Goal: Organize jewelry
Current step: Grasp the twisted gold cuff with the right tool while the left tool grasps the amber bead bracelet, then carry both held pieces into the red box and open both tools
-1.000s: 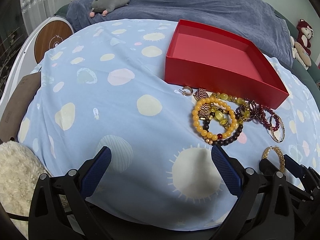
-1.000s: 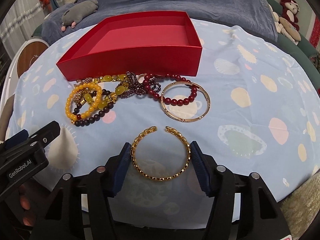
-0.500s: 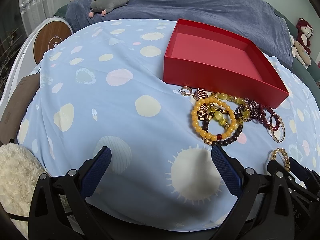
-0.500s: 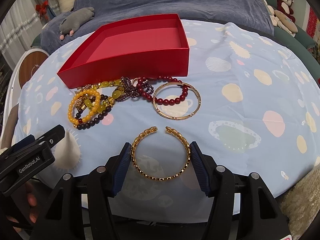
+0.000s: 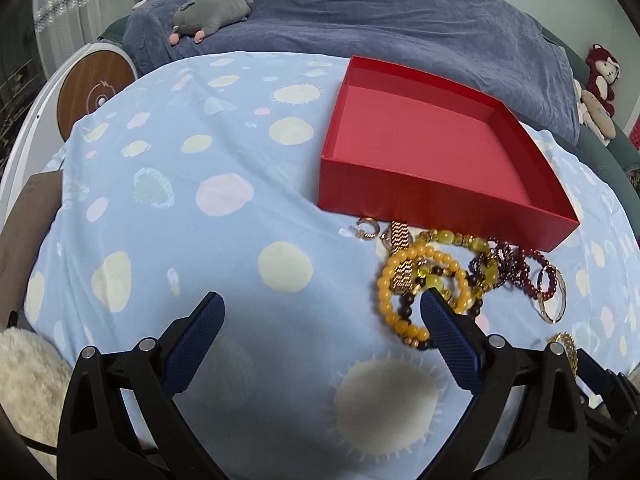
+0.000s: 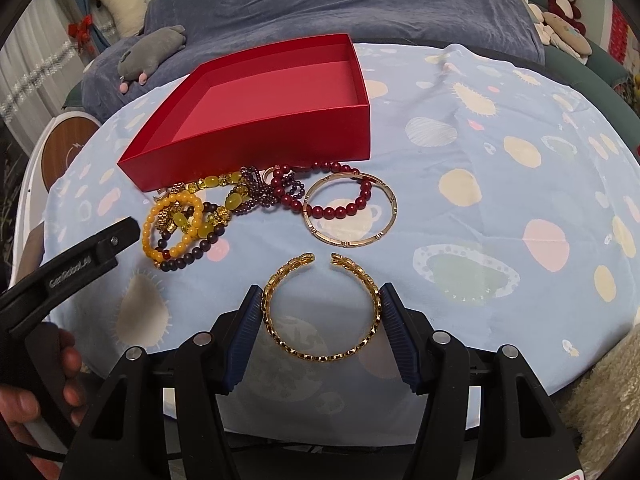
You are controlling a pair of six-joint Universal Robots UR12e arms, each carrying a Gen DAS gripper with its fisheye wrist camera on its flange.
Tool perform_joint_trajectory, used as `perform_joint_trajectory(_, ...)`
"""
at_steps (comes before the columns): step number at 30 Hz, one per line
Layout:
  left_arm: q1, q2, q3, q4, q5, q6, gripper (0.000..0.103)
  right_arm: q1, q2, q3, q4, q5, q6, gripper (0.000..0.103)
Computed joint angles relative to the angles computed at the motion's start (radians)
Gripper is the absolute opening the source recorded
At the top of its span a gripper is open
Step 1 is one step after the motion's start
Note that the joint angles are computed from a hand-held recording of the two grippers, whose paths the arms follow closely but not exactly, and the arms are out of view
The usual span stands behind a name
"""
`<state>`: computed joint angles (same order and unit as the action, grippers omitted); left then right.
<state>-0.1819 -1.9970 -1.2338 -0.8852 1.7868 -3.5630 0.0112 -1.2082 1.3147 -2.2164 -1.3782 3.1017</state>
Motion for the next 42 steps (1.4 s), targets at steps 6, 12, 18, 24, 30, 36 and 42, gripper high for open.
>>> perform_joint_trajectory(6, 0.002, -0.02, 0.023, -0.021, -0.056, 0.058, 0.063, 0.0, 0.003, -0.003, 0.003, 0.005, 0.012, 0.057)
perform_joint_trajectory(12, 0.01, -0.027, 0.03, -0.021, -0.088, 0.048, 0.046, 0.0, 0.003, 0.0, -0.002, 0.009, 0.01, 0.057)
perform_joint_trajectory(18, 0.01, -0.027, 0.03, -0.013, -0.111, 0.07, 0.01, 0.001, 0.003, 0.001, -0.008, 0.01, 0.01, 0.057)
perform_joint_trajectory(24, 0.01, -0.012, 0.015, 0.02, -0.124, 0.06, 0.007, -0.001, -0.003, 0.008, -0.025, 0.022, 0.007, 0.057)
perform_joint_trajectory(30, 0.008, 0.013, 0.005, 0.035, -0.138, 0.057, 0.007, -0.006, -0.014, 0.012, -0.045, 0.047, 0.003, 0.057)
perform_joint_trajectory(36, 0.009, 0.03, 0.027, 0.043, -0.152, 0.07, 0.007, -0.011, -0.018, -0.014, -0.074, 0.085, -0.027, 0.057)
perform_joint_trajectory(42, 0.018, 0.021, 0.076, 0.036, -0.163, 0.103, 0.007, -0.023, 0.007, -0.075, -0.081, 0.112, -0.043, 0.057)
